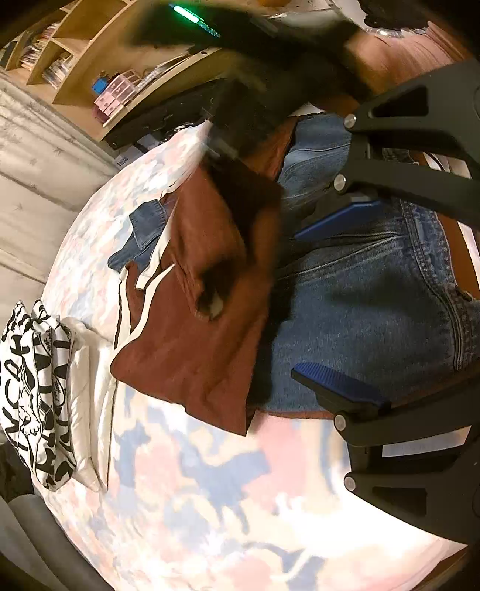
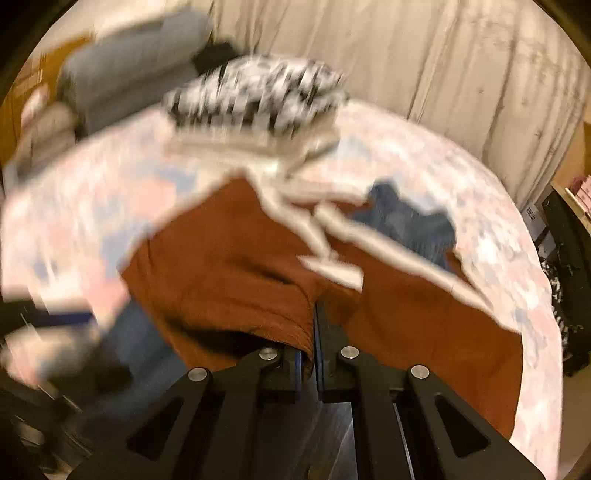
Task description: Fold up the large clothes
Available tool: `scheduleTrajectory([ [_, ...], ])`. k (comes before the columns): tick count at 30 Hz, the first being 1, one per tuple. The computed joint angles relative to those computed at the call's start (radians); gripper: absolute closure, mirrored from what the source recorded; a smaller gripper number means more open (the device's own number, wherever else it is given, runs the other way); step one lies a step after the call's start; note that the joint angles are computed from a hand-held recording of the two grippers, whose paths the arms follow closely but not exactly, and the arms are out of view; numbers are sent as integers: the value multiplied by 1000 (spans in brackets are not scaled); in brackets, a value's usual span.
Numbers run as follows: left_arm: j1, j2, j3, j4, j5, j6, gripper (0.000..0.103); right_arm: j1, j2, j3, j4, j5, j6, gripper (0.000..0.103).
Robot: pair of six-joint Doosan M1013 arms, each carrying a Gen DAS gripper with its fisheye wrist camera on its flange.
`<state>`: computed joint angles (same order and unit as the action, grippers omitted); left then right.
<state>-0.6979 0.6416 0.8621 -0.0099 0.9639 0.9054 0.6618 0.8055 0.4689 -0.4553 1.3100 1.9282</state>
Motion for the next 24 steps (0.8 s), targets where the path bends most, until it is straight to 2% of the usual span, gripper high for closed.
scheduleTrajectory([
  [1,0,-1,2,0,-3,-1,37,-10,-19,13,-3,-63,48,98],
  [3,1,-2,7,0,-11,-4,37,-25,-47,38,-8,-139,138,98],
  [4,1,-5,12,-1,-15,-3,37,-42,-75,79,-8,-200,234,98],
  [6,2,-5,14,-7,-20,-2,37,-71,-117,155,-3,-269,415,98],
  [8,3,-6,16,-13,-22,2,37,-103,-141,214,22,-268,591,98],
  [9,4,-5,16,-16,-23,3,37,-125,-150,248,66,-232,688,98],
  [11,4,-3,14,-18,-20,4,37,-167,-166,316,208,-187,783,95],
  [13,5,1,10,-20,-16,5,37,-215,-179,394,430,-159,777,95],
  [15,6,8,-1,-17,-4,6,37,-227,-192,443,491,-159,744,90],
  [17,7,18,-18,-7,10,6,37,-225,-204,465,483,-167,714,84],
  [21,10,47,-70,19,46,15,37,-207,-188,408,379,-96,642,66],
  [24,13,84,-136,54,93,24,37,-191,-156,322,263,-27,598,64],
])
